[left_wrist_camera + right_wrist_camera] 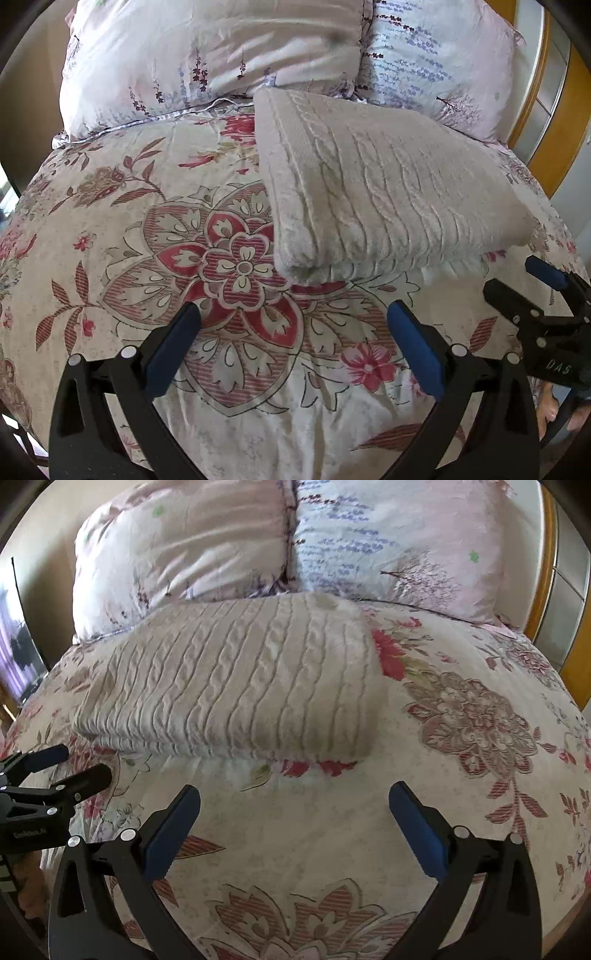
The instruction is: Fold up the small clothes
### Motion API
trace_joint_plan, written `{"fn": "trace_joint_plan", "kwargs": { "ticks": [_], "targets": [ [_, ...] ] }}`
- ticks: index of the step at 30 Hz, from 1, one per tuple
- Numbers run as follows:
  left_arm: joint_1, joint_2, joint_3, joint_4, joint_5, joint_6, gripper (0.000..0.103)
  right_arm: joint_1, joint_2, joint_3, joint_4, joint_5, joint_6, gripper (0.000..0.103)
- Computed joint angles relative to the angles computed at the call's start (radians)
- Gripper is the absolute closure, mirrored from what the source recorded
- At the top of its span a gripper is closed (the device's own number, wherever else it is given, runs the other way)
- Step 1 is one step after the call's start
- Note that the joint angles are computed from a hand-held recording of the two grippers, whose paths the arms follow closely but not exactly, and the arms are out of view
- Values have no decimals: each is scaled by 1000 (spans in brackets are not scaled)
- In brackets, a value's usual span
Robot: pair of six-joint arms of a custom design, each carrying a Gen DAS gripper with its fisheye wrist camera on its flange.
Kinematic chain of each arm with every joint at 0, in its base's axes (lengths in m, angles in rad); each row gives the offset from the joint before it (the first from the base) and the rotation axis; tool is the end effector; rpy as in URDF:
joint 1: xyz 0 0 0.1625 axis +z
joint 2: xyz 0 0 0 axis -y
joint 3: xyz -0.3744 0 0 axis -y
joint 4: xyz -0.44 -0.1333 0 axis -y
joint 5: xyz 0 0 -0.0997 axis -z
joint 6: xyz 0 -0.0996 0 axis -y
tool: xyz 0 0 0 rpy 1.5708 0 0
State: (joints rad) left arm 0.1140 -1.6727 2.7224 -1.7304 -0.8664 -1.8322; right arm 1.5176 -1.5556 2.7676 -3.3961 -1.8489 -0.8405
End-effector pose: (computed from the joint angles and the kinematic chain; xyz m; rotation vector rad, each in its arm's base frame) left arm -0.1610 -0.2175 0.0281 -0.0311 2.1960 -0.8689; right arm 0.0900 -0.3021 0.1039 0.8815 -2.4198 0.5791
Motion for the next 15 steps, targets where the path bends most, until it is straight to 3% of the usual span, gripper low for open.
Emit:
{"fn": "trace_joint_plan", "kwargs": {
  "ticks": [9, 15],
  "targets": [
    [5, 96, -37, 12, 1, -3, 2, 14, 7, -19, 36, -32, 32, 1],
    [3, 104, -38, 15, 5, -12, 2, 41, 55, -40, 20, -89, 34, 1]
  ]
}}
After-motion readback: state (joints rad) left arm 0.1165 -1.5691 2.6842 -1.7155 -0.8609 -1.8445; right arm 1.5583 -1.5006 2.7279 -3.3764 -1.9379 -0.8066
